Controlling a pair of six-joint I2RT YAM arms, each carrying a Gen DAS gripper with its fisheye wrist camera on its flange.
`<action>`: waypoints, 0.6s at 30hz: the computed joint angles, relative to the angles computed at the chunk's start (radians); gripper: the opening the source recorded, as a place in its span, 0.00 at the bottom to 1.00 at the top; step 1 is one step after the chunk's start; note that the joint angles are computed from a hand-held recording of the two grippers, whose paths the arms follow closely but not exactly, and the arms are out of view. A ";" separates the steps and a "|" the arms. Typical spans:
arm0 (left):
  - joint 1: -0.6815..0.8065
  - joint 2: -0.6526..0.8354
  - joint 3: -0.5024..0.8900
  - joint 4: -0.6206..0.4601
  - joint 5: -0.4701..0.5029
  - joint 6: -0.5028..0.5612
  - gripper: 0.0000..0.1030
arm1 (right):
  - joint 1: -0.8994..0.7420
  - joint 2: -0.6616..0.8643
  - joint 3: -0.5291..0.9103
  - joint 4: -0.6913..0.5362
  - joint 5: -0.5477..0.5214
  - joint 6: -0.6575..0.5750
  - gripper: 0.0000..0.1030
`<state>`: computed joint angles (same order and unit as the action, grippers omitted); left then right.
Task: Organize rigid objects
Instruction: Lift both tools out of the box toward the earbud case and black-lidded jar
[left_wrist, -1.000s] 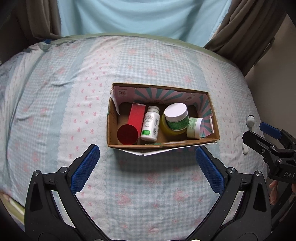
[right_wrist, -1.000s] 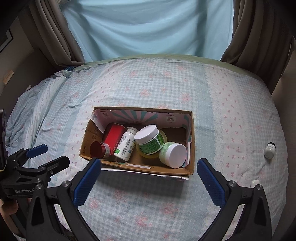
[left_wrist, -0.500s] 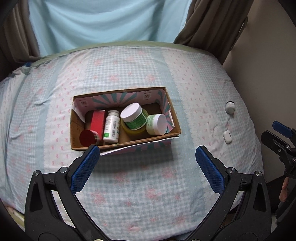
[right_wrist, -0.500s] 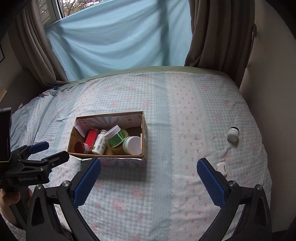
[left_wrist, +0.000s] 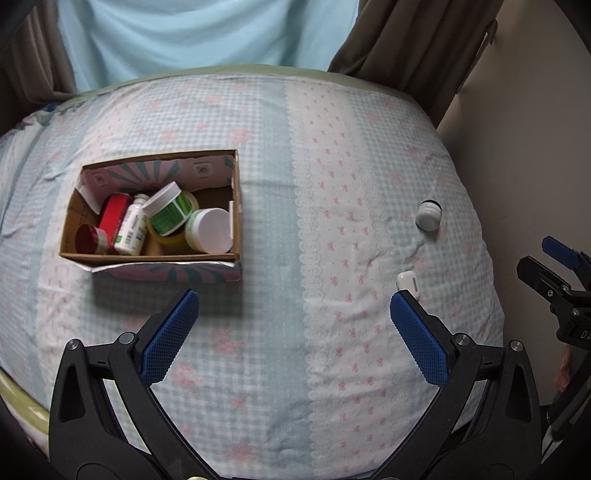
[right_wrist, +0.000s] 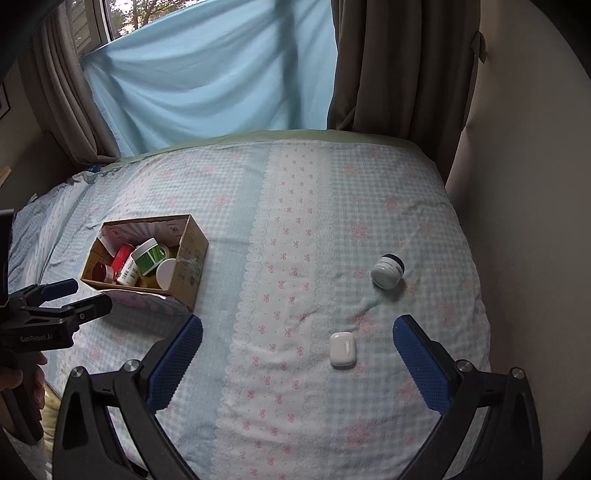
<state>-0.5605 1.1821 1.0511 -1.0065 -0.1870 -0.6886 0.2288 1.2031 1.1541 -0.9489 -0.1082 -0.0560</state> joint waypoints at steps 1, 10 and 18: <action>-0.044 0.041 0.010 0.017 -0.012 -0.052 1.00 | -0.041 0.017 0.000 0.009 -0.017 -0.060 1.00; -0.240 0.402 0.081 0.254 -0.016 -0.329 1.00 | -0.320 0.272 0.052 0.154 -0.183 -0.397 1.00; -0.335 0.816 0.211 0.500 -0.045 -0.470 1.00 | -0.384 0.581 0.084 0.379 -0.248 -0.583 1.00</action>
<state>-0.8950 1.9980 1.2620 -0.5062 -0.2320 -1.1585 -0.1553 1.7841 1.2384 -0.5698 -0.3565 -0.6391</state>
